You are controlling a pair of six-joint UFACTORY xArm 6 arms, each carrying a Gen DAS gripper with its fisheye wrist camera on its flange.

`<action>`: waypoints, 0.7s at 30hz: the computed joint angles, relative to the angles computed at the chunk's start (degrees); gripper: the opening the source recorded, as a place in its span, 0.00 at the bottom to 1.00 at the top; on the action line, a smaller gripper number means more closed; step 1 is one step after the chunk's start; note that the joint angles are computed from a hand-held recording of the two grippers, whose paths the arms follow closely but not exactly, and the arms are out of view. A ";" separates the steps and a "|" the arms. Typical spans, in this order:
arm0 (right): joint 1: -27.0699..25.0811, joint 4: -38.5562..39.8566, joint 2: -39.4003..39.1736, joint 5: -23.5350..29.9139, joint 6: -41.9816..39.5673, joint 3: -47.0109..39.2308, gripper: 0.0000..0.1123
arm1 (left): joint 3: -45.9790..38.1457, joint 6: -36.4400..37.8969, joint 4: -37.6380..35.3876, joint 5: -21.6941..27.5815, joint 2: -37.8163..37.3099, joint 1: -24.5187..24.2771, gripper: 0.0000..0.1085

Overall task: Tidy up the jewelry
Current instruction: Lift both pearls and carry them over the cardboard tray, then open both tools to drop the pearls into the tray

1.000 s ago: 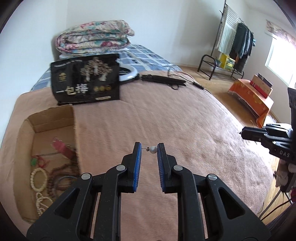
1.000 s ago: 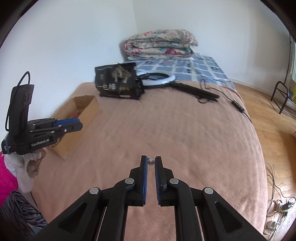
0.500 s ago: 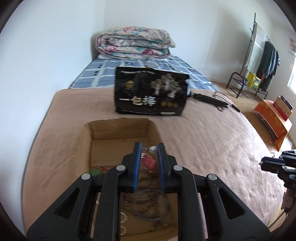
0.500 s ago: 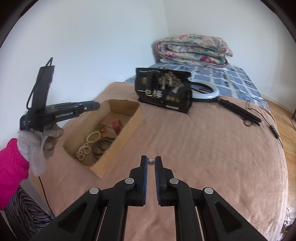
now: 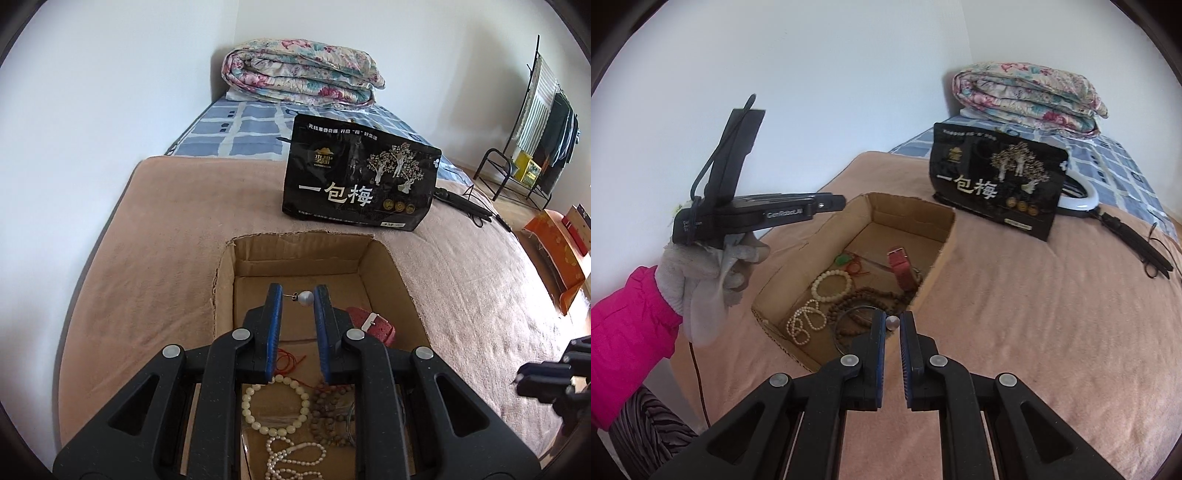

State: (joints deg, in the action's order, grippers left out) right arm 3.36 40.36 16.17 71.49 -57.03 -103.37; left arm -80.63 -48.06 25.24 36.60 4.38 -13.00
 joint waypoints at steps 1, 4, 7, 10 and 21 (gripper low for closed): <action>0.52 -0.12 0.05 -0.03 0.53 0.23 0.05 | -0.55 0.51 -0.28 -0.02 0.61 0.01 0.15; 2.02 -0.47 0.36 -0.40 1.30 0.69 0.05 | -2.04 1.61 -0.61 0.29 2.08 -0.29 0.15; 3.25 -0.93 0.39 -0.75 1.24 1.37 0.05 | -2.66 2.23 -1.15 0.47 2.80 -0.36 0.15; 4.20 -1.26 0.70 -1.07 1.44 1.61 0.05 | -3.01 2.37 -1.61 0.60 3.09 -0.25 0.15; 5.66 -1.37 -0.06 -2.11 1.41 3.14 0.31 | -2.68 0.88 -1.33 1.77 2.53 0.21 0.15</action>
